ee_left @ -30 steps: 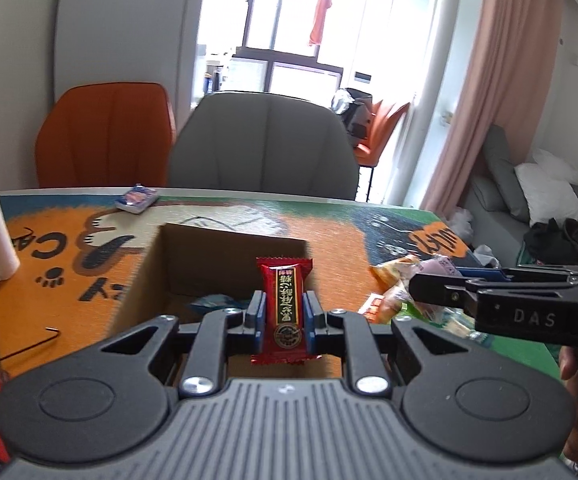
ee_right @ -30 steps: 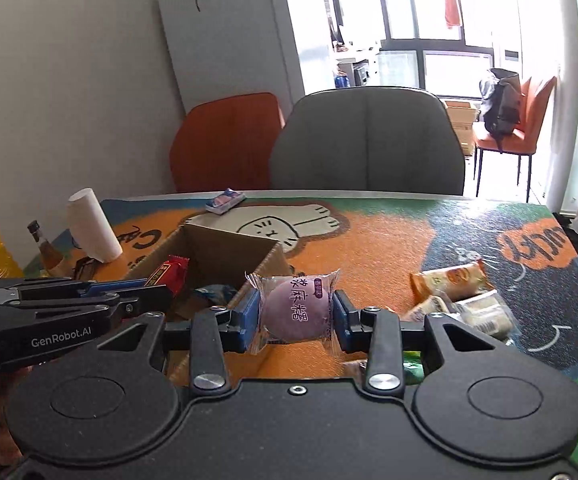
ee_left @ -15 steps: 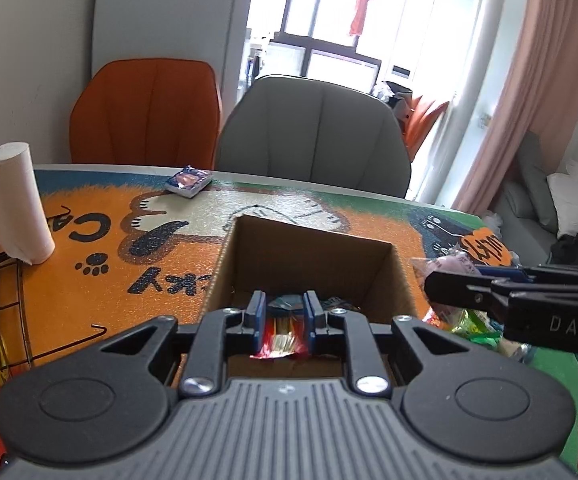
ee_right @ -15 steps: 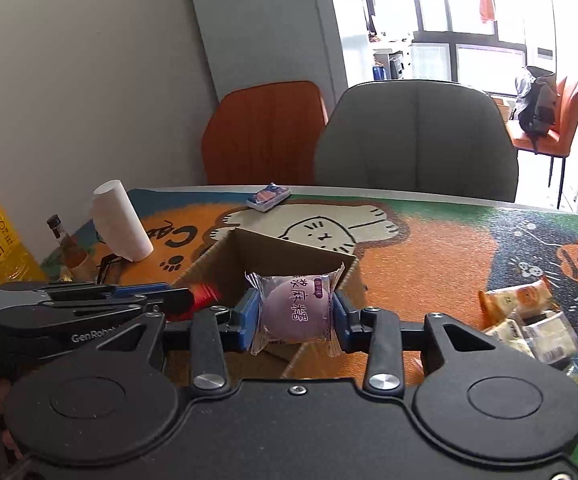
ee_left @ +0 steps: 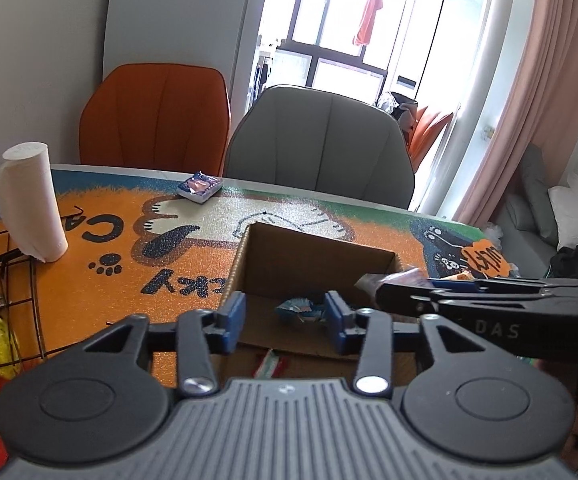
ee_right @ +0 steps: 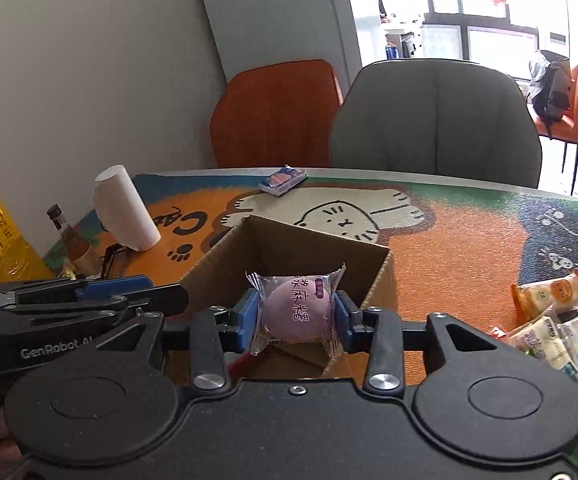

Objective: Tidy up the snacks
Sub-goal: 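Open both grippers to drop the snacks into the box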

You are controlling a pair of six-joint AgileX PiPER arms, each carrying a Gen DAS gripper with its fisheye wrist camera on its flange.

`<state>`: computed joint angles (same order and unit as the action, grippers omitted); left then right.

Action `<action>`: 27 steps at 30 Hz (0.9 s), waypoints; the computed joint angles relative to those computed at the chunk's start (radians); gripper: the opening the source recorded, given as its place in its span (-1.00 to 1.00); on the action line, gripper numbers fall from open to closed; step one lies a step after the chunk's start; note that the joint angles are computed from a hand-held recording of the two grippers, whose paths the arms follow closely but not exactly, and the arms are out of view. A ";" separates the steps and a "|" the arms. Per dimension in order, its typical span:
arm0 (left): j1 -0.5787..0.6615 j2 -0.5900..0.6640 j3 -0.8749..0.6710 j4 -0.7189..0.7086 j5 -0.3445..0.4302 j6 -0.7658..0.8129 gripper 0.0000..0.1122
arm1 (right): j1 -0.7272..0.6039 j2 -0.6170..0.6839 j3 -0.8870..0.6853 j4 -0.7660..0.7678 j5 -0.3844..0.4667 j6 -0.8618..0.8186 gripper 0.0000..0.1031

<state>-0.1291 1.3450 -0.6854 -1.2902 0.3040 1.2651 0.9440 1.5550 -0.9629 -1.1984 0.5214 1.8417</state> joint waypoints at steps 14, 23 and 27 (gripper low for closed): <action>-0.039 -0.053 0.048 0.071 -0.052 -0.122 0.61 | 0.059 -0.132 0.135 -0.018 0.137 0.099 0.64; -0.124 -0.077 0.077 0.140 -0.088 -0.231 0.84 | 0.111 -0.253 0.263 -0.002 0.217 0.162 0.97; -0.183 -0.095 0.090 0.183 -0.115 -0.301 0.84 | 0.133 -0.317 0.329 0.006 0.237 0.201 1.00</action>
<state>-0.3118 1.2502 -0.5954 -1.1073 0.1887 0.9646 1.0768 1.2378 -0.6341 -1.1928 0.7581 2.0423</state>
